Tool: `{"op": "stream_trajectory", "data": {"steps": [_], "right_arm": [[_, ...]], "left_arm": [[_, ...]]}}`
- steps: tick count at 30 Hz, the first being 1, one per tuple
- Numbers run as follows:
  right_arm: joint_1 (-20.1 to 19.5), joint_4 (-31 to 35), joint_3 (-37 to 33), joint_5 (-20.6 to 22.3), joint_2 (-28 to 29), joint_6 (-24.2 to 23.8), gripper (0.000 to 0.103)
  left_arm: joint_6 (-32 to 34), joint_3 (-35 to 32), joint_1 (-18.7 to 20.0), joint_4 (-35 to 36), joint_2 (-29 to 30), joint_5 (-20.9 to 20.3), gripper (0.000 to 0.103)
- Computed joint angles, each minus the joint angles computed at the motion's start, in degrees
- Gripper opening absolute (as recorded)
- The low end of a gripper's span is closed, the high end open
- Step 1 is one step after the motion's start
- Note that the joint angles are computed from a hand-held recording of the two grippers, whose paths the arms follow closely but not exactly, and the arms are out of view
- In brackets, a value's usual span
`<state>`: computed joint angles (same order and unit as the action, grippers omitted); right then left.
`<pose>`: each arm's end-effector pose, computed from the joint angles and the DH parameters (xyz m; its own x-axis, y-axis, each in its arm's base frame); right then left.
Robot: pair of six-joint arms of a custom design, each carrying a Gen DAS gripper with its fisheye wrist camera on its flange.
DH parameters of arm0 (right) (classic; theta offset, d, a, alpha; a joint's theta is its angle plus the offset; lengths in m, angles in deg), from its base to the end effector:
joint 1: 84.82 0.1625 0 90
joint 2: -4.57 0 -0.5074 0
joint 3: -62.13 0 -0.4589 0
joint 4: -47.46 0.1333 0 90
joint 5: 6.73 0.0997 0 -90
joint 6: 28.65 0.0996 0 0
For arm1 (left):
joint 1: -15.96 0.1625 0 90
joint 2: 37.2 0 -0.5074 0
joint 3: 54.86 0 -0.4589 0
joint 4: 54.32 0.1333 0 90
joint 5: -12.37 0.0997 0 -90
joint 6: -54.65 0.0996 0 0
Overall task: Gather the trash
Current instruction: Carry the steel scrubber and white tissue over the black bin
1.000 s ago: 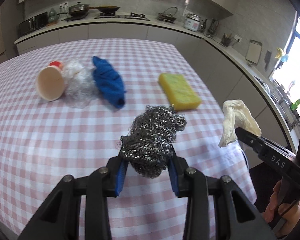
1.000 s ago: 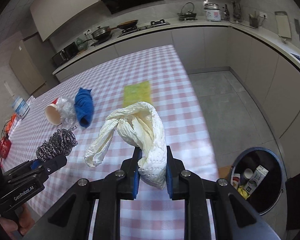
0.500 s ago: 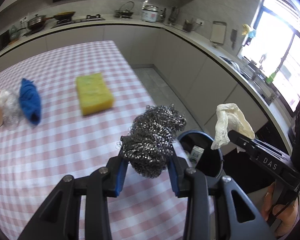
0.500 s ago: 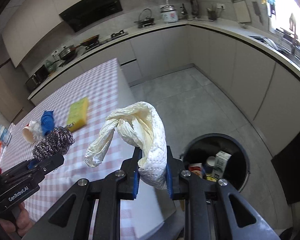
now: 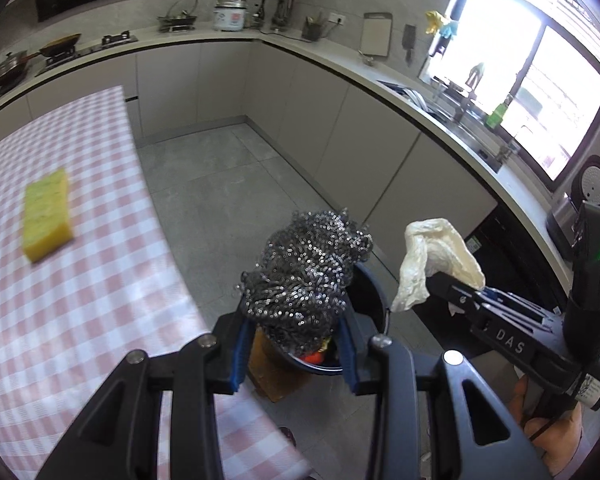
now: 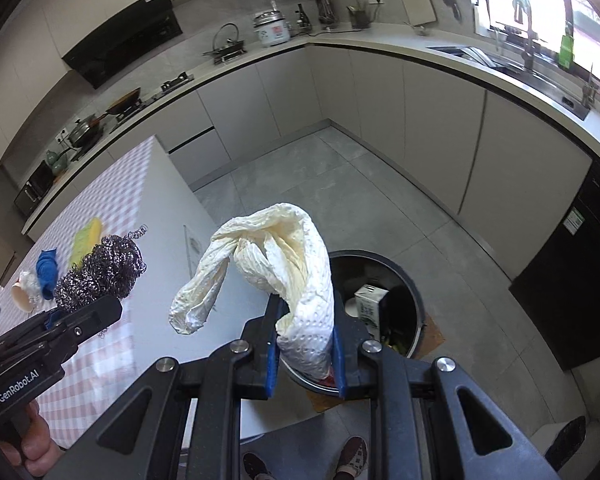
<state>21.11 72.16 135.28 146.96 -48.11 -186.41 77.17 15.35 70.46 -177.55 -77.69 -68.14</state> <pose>0.2339 -0.6591 0.3039 -0.6287 0.7080 0.3216 0.0468 0.4473 -0.8932 -0.3949 -0.8115 0.1725 -0.5252 0.8327 -0.1755 0.8452 0.5344 0.0065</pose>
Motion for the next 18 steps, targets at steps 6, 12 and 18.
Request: {"op": "stream_trajectory", "data": {"steps": [6,12,18], "right_arm": [[-1.6,0.8,4.2,-0.6,-2.7,3.6,0.023],[-4.1,2.4,6.9,-3.4,-4.5,6.7,0.023],[-7.2,4.4,8.4,-7.7,-5.2,8.7,0.023]], "left_arm": [[-0.7,1.3,-1.4,0.3,1.1,0.2,0.038],[-1.8,2.3,-2.3,1.3,2.1,1.6,0.038],[-4.1,2.9,-2.8,1.9,3.5,3.8,0.038]]}}
